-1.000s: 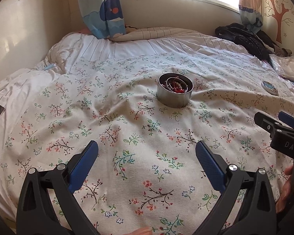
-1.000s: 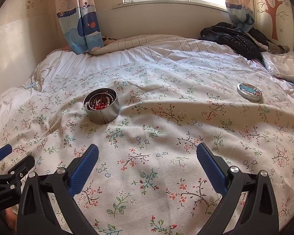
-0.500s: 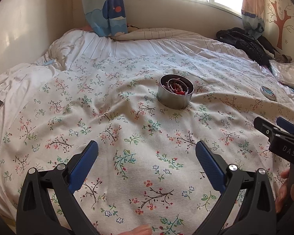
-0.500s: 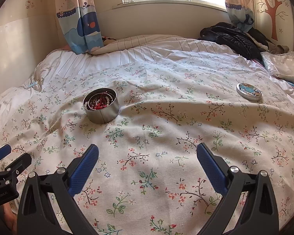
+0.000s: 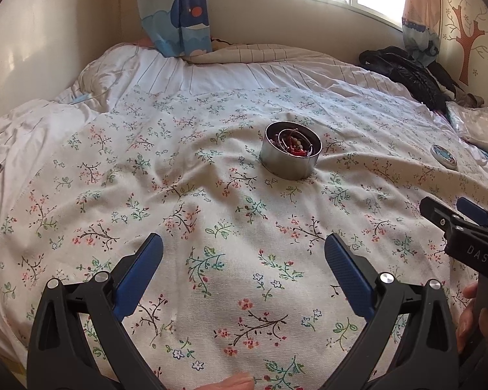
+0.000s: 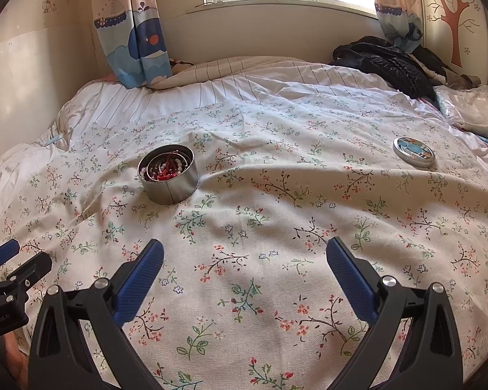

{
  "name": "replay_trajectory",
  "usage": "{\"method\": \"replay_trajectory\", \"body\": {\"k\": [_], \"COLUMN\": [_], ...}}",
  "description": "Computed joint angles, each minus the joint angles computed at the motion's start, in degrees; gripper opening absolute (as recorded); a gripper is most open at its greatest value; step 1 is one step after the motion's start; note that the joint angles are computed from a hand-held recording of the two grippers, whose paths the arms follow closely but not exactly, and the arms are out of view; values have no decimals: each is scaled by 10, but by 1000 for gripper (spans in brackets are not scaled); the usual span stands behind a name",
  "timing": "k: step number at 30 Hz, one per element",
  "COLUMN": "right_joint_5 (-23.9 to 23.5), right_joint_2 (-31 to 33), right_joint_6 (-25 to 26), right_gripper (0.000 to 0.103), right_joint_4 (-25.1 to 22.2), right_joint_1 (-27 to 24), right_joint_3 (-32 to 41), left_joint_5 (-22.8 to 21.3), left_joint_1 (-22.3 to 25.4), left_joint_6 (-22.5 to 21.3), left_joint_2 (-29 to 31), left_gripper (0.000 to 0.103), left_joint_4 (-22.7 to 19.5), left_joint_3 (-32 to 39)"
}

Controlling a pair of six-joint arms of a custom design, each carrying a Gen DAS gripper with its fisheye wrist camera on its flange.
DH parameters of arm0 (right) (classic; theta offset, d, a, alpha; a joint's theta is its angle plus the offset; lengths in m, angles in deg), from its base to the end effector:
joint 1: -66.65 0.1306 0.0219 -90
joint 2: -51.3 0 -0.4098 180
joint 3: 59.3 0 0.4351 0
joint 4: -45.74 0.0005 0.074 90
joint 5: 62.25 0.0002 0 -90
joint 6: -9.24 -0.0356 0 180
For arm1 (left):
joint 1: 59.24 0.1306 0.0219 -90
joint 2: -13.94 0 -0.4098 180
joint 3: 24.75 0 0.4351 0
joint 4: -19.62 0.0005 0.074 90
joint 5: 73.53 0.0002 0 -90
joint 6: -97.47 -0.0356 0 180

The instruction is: Organize jewelry

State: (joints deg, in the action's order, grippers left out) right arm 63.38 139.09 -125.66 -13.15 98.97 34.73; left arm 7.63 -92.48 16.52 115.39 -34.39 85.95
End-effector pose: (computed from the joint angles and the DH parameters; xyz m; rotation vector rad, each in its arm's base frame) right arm 0.4347 0.2499 0.5054 0.4920 2.2211 -0.0909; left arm 0.5130 -0.3303 0.5252 0.4178 2.3102 -0.1835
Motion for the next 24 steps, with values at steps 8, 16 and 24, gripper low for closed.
{"method": "replay_trajectory", "body": {"k": [8, 16, 24], "right_joint_5": [1, 1, 2], "right_joint_2": [0, 1, 1], "right_joint_6": [0, 1, -3], "right_gripper": [96, 96, 96], "right_joint_4": [2, 1, 3], "right_joint_1": [1, 1, 3], "right_joint_3": [-2, -1, -3], "left_joint_5": [-26, -88, -97], "left_joint_1": [-12, -23, -31], "left_joint_6": [-17, -24, -49], "left_joint_2": [8, 21, 2], "left_gripper": [96, 96, 96], "left_joint_4": [-12, -36, 5], "left_joint_3": [8, 23, -3]}}
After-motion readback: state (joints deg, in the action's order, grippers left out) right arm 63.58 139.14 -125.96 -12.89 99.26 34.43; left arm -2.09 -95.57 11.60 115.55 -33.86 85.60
